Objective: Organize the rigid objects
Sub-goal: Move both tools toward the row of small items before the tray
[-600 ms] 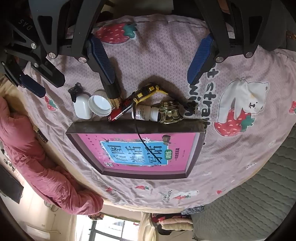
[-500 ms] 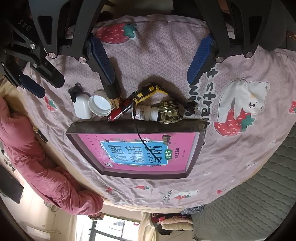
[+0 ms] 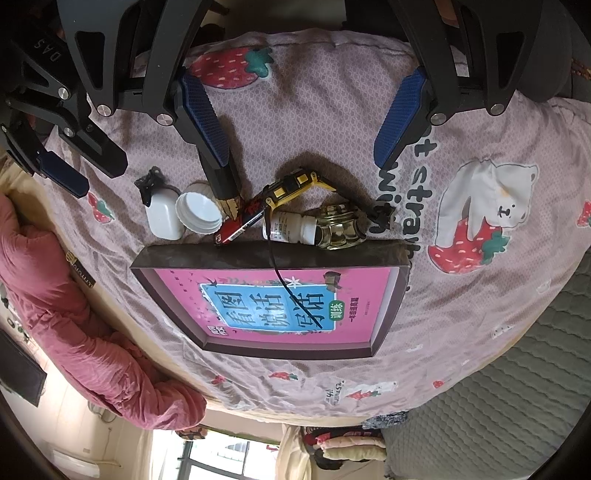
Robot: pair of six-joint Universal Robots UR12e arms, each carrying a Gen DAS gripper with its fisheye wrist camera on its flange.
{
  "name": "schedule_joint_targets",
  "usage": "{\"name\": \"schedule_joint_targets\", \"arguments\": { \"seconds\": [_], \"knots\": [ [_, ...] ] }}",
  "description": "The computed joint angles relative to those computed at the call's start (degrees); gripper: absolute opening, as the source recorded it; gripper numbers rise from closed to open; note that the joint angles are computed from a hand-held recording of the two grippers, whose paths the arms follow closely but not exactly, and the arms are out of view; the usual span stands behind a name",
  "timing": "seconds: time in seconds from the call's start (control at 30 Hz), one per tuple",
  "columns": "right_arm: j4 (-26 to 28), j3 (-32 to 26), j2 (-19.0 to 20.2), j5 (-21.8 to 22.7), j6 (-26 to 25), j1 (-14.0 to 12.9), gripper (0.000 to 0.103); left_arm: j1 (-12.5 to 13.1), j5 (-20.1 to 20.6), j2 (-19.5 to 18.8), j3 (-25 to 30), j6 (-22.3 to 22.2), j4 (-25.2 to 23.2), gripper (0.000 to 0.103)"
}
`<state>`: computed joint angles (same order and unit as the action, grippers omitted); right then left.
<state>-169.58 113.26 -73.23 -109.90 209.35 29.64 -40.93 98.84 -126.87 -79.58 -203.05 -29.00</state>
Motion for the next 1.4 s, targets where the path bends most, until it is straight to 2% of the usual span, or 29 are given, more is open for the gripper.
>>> {"name": "schedule_joint_targets", "arguments": {
  "seconds": [0.43, 0.6, 0.8, 0.93, 1.0, 1.17, 1.27, 1.37, 1.4],
  "knots": [
    [0.1, 0.1, -0.1, 0.4, 0.6, -0.2, 0.067, -0.1, 0.6, -0.2, 0.0, 0.4, 0.3, 0.082],
    [0.2, 0.3, -0.1, 1.0, 1.2, -0.5, 0.067, 0.4, -1.3, -0.3, -0.1, -0.5, -0.1, 0.082],
    [0.4, 0.5, -0.2, 1.7, 1.7, -0.9, 0.067, 0.7, -1.5, -0.6, -0.3, -0.2, 0.1, 0.082],
    [0.9, 0.5, -0.2, 2.5, 2.1, -1.2, 0.067, 1.3, -4.5, -0.5, -0.4, -1.0, -0.2, 0.082],
    [1.0, 0.5, -0.2, 2.7, 2.3, -1.3, 0.067, 1.4, -4.8, -0.7, -0.4, 0.2, 0.6, 0.082],
    [1.5, 0.7, -0.2, 3.6, 3.3, -2.0, 0.067, 1.6, -5.9, -1.9, 1.6, 3.2, -1.3, 0.082],
    [1.5, 0.8, -0.2, 3.7, 3.8, -2.3, 0.067, 1.2, -3.0, -2.6, 3.0, 6.9, -2.6, 0.082],
    [1.6, 0.9, -0.3, 4.0, 4.5, -2.6, 0.067, 1.2, -1.6, -3.2, 4.8, 10.4, -7.1, 0.081],
    [1.7, 0.9, -0.3, 4.2, 4.6, -2.7, 0.067, 1.4, -2.4, -3.3, 5.2, 10.9, -8.2, 0.075]
  ]
}}
